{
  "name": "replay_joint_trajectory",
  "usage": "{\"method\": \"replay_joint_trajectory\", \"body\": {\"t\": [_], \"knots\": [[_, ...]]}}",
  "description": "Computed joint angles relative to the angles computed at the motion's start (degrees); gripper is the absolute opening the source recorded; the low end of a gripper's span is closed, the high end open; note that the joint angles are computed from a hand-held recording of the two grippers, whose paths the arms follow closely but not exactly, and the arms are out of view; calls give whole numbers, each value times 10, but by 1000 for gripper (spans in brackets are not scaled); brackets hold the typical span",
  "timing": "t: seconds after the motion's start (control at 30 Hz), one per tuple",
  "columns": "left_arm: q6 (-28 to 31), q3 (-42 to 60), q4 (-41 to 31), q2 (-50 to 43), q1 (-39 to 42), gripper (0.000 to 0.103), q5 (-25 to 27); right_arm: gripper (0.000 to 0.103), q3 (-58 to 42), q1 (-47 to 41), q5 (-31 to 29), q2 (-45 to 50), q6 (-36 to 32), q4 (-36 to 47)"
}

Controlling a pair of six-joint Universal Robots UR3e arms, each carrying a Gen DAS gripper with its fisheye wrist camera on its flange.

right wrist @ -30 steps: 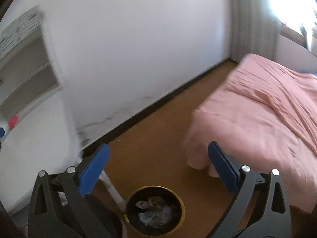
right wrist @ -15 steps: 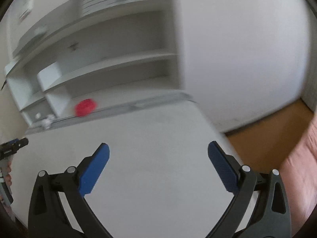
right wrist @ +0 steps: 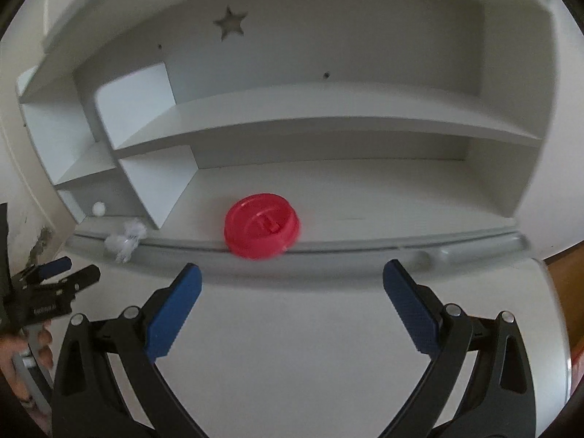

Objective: Collect trash
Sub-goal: 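Move both open tools back toward the tissue and red lid on the desk, then grasp the white tissue with the left tool while the right tool grasps the red cup lid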

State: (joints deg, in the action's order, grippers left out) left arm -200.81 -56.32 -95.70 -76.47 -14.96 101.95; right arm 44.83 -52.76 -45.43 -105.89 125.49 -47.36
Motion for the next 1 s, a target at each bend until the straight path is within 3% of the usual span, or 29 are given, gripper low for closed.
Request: {"method": "replay_joint_trajectory", "body": {"t": [0.03, 0.13, 0.33, 0.47, 1.0], "knots": [[6, 2, 5, -7, 6, 96, -2, 96, 44, 57, -27, 4, 70, -96], [31, -10, 31, -22, 22, 96, -8, 96, 96, 184, -99, 38, 184, -264], [46, -14, 31, -36, 71, 96, -59, 96, 100, 330, -219, 107, 243, -391], [59, -3, 34, -60, 64, 96, -48, 96, 86, 376, -266, 147, 269, -423], [55, 33, 19, -101, 61, 93, -40, 96, 37, 386, -275, 199, 286, -388]]}}
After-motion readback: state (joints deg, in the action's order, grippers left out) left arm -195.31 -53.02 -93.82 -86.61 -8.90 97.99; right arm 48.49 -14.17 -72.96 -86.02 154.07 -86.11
